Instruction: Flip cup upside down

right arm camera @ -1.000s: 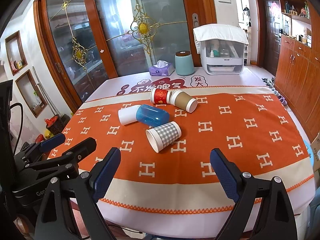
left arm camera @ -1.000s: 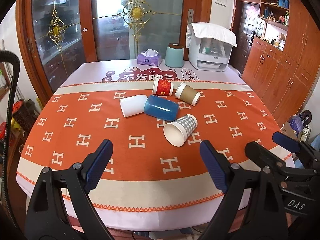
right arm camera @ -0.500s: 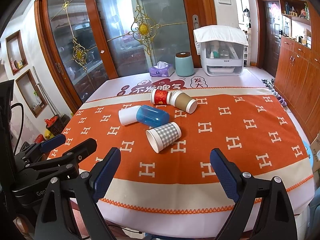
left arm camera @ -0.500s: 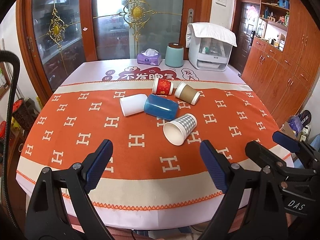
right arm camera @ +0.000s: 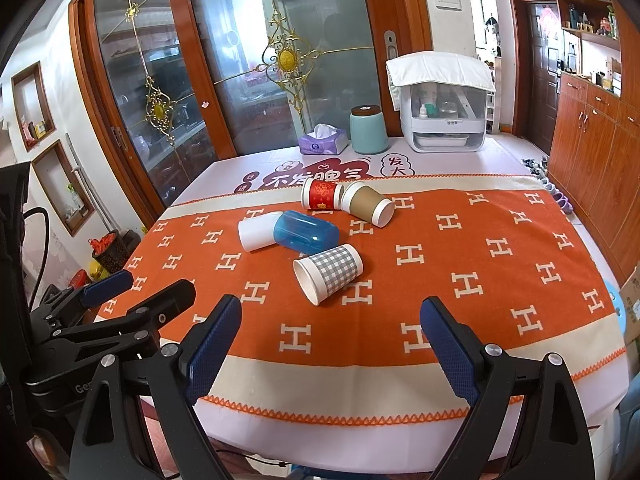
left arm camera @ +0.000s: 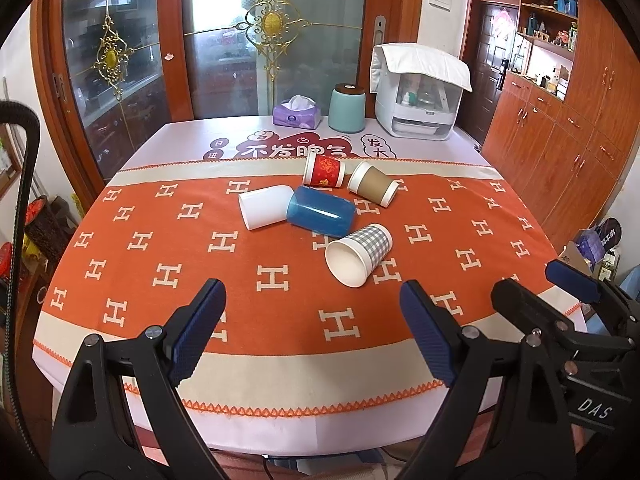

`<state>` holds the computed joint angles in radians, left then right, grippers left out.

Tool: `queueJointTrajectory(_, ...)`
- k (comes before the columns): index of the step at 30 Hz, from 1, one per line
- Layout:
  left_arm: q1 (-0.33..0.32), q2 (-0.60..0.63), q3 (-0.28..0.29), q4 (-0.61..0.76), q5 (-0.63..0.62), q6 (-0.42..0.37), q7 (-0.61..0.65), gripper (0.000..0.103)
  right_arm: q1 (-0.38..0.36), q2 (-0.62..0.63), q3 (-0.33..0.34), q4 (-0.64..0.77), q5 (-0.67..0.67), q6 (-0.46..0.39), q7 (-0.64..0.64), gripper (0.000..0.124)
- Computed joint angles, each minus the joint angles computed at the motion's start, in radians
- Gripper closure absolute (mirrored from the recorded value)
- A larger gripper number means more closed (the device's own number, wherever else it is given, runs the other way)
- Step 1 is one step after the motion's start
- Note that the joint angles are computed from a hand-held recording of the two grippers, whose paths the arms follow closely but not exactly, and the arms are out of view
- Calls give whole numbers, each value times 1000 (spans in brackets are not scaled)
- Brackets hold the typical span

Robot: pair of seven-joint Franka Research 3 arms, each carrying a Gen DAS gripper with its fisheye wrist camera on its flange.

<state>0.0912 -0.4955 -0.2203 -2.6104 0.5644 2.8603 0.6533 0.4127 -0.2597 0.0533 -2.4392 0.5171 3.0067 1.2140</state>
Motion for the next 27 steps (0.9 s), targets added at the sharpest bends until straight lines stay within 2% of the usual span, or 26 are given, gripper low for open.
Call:
queueJointTrajectory(11, -33, -2, 31, -3, -52, 4, 43, 16, -6, -28, 0, -10, -11, -7, 7, 32)
queueJointTrajectory(21, -15, -6, 9, 13, -39, -24, 50, 16, -3, -43, -1, -16, -23, -7, 16, 32)
queueJointTrajectory(27, -18, 22, 14, 45, -22, -38, 72, 16, -20, -29, 9, 4, -47, -14, 35, 32)
